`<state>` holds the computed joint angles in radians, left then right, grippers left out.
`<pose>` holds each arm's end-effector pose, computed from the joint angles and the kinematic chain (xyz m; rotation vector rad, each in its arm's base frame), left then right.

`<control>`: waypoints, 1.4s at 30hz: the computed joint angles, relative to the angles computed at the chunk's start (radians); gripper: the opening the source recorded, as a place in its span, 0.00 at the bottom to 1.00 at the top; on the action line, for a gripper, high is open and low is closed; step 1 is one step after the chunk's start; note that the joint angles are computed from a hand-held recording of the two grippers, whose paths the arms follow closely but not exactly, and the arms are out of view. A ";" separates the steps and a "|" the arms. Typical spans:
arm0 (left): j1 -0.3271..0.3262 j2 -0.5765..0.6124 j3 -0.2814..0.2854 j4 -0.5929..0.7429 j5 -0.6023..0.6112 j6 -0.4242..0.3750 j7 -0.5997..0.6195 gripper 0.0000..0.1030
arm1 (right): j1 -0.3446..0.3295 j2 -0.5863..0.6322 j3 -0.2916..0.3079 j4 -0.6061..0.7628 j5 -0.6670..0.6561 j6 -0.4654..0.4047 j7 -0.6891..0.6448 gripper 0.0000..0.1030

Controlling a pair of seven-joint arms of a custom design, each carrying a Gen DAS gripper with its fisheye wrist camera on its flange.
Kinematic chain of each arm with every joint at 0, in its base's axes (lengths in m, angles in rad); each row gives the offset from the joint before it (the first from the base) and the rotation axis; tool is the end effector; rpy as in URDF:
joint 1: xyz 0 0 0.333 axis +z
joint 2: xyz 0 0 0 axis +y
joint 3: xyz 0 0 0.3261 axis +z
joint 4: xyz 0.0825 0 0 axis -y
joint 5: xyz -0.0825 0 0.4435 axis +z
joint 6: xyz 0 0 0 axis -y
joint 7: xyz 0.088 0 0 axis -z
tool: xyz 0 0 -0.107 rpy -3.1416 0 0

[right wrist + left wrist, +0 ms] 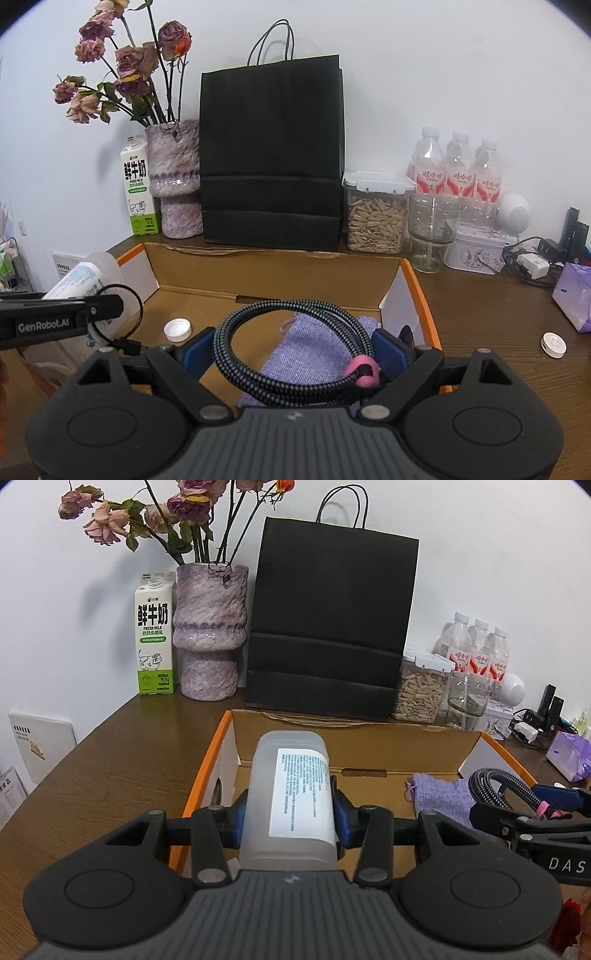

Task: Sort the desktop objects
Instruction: 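Lower the container into the box with the left gripper while the right gripper drops the cable onto the pouch, then open both grippers and lift them away from the box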

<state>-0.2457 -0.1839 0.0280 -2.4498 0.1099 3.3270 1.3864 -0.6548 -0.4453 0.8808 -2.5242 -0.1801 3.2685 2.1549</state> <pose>0.5354 -0.1299 0.4721 -1.4987 1.7433 -1.0992 0.5016 0.1568 0.4687 -1.5504 1.5869 -0.9053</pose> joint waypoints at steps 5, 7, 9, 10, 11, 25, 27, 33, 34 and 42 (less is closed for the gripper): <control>0.009 0.002 -0.010 0.001 -0.003 -0.004 0.005 0.43 | 0.004 -0.003 -0.004 -0.003 -0.003 -0.007 0.001 0.86; 0.021 0.002 -0.023 0.000 -0.008 -0.006 0.008 0.43 | 0.004 -0.003 -0.004 -0.001 -0.006 -0.010 0.004 0.86; 0.004 0.002 -0.006 -0.001 -0.003 -0.003 0.010 0.43 | 0.006 -0.002 -0.008 -0.002 -0.011 -0.010 0.007 0.85; 0.015 0.001 -0.017 -0.004 -0.005 0.000 0.013 0.43 | 0.006 -0.002 -0.008 -0.001 -0.012 -0.010 0.008 0.85; 0.035 0.000 -0.038 -0.005 -0.010 0.004 0.017 0.44 | 0.006 -0.002 -0.008 -0.001 -0.014 -0.011 0.010 0.85; 0.389 -0.031 -0.427 -0.028 -0.240 0.061 0.164 1.00 | 0.025 -0.020 -0.035 -0.019 -0.008 -0.002 0.038 0.98; 0.349 -0.036 -0.386 -0.035 -0.241 0.071 0.167 1.00 | 0.032 -0.026 -0.042 -0.025 -0.001 0.003 0.036 0.98; 0.360 -0.058 -0.411 -0.053 -0.314 0.093 0.219 1.00 | 0.052 -0.047 -0.057 -0.041 0.026 0.015 0.021 0.98; 0.347 -0.062 -0.399 -0.058 -0.314 0.097 0.220 1.00 | 0.059 -0.050 -0.063 -0.044 0.030 0.015 0.017 0.98; 0.274 -0.099 -0.325 -0.099 -0.290 0.121 0.216 1.00 | 0.111 -0.094 -0.094 -0.076 0.052 0.016 -0.013 0.99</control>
<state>0.0288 -0.2832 -0.2967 -2.5483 -0.1804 3.4478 1.6029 -0.5439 -0.5389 0.7866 -2.6002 -0.1283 3.2845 2.1422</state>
